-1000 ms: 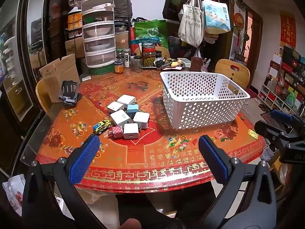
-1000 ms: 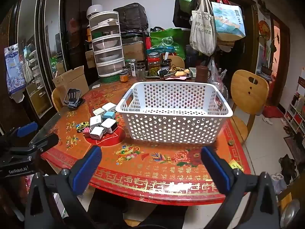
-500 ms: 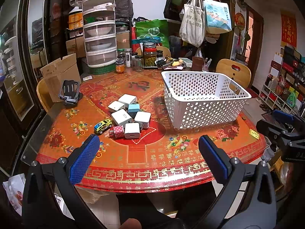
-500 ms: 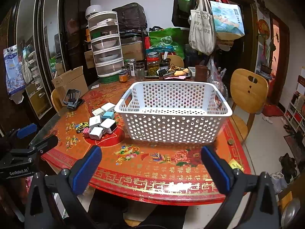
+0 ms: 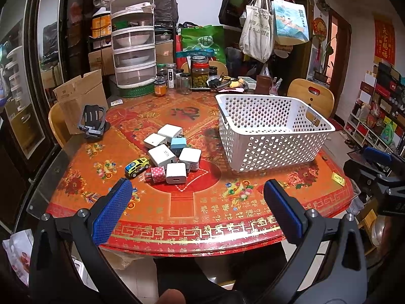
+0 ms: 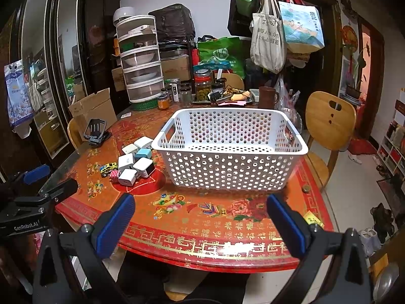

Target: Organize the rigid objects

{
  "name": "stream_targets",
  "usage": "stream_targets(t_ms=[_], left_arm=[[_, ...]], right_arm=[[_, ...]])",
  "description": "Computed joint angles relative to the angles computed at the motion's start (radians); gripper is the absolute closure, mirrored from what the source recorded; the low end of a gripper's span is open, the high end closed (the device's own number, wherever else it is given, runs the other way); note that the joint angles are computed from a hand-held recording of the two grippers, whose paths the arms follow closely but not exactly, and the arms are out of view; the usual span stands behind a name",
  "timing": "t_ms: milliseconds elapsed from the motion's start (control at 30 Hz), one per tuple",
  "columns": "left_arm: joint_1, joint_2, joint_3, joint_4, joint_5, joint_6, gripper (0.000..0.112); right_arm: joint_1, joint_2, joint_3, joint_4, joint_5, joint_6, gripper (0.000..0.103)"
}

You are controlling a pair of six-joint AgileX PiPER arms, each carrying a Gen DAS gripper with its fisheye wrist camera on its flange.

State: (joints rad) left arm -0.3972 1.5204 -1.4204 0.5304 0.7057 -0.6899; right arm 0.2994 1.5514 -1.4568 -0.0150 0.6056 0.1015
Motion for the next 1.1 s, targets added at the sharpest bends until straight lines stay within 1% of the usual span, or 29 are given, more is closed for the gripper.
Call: stream_targets(t_ms=[600,900,1000,1067,1100], left_arm=[[0.009,0.003,0.004,-0.002,-0.007,-0.001,0.01],[0.013,0.008,0.008,0.003,-0.017,-0.006,0.01],[0.019,0.022,0.013,0.038,-0.046,-0.033,0.01],[0.046,0.032,0.021,0.011,-0.112,-0.011,0.01],[0.068,0.042,0.021,-0.027,-0.151,0.02,0.01]], right_arm=[[-0.006,-0.002,0.006,0.009,-0.003,-0.004,0.0],[-0.007,0.007,-0.009,0.014,0.012,-0.006,0.0],[-0.017,0.028,-0.025,0.023,0.015,-0.016,0.0],[-0.04,0.049,-0.039,0.063,0.007,-0.063,0.0],[-0.057,0.062,-0.05,0.082,0.003,-0.093,0.0]])
